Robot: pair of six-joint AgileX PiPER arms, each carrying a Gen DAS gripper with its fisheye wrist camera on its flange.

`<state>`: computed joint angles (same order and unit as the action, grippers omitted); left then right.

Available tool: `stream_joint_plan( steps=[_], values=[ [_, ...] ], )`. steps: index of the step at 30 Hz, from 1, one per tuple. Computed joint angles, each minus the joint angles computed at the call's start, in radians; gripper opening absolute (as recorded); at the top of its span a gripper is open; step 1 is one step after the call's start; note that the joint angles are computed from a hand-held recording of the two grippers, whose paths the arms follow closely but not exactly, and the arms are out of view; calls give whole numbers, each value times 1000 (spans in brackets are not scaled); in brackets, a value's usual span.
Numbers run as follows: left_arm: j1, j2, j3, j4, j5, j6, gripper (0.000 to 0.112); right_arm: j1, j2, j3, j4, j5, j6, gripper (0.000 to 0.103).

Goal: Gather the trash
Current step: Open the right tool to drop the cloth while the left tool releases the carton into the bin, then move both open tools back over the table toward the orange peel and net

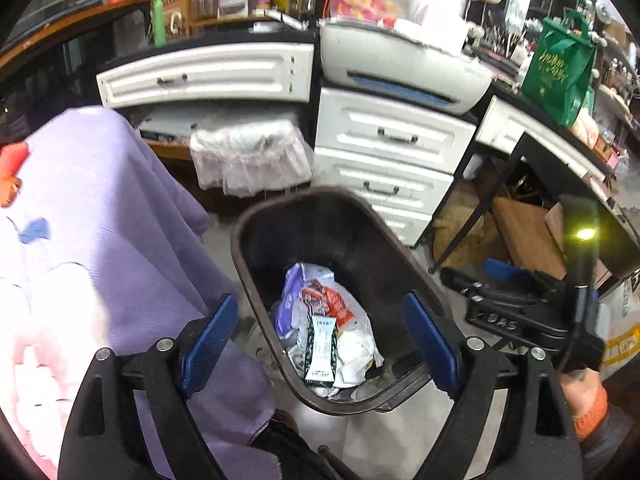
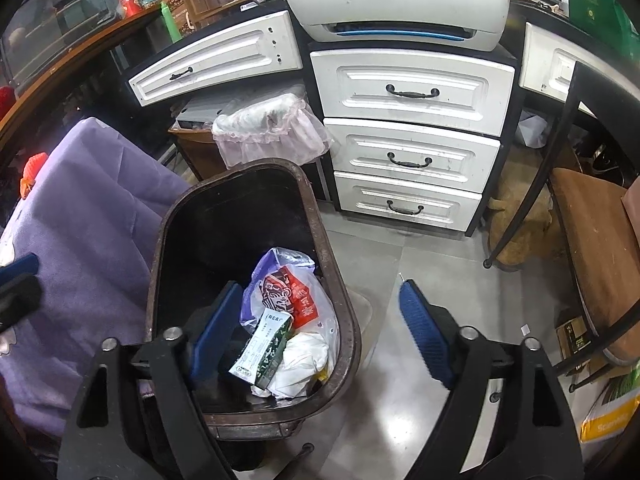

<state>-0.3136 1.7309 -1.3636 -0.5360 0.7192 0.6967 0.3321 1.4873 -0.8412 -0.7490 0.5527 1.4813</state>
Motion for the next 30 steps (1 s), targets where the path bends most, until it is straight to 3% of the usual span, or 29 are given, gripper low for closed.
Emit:
stream_joint_plan(
  steps=[5,13,21,25,30],
  values=[
    [63,-58,-5,-58,37,70,89,21,-5,-39,16,13,-26,83],
    [196,-70,-87,-99,95,126,97,91,72,-228,135,22,-225,83],
    [354,-8,-213,-67,175,124,97,170,246,-556,274,51,-445,86],
    [427,47,-299,-15,174,79,97,216,359,-767,313,128,-556,86],
    [503,181,-486,52,234,-43,97,240,490,-1028,368,219,-675,87]
  ],
)
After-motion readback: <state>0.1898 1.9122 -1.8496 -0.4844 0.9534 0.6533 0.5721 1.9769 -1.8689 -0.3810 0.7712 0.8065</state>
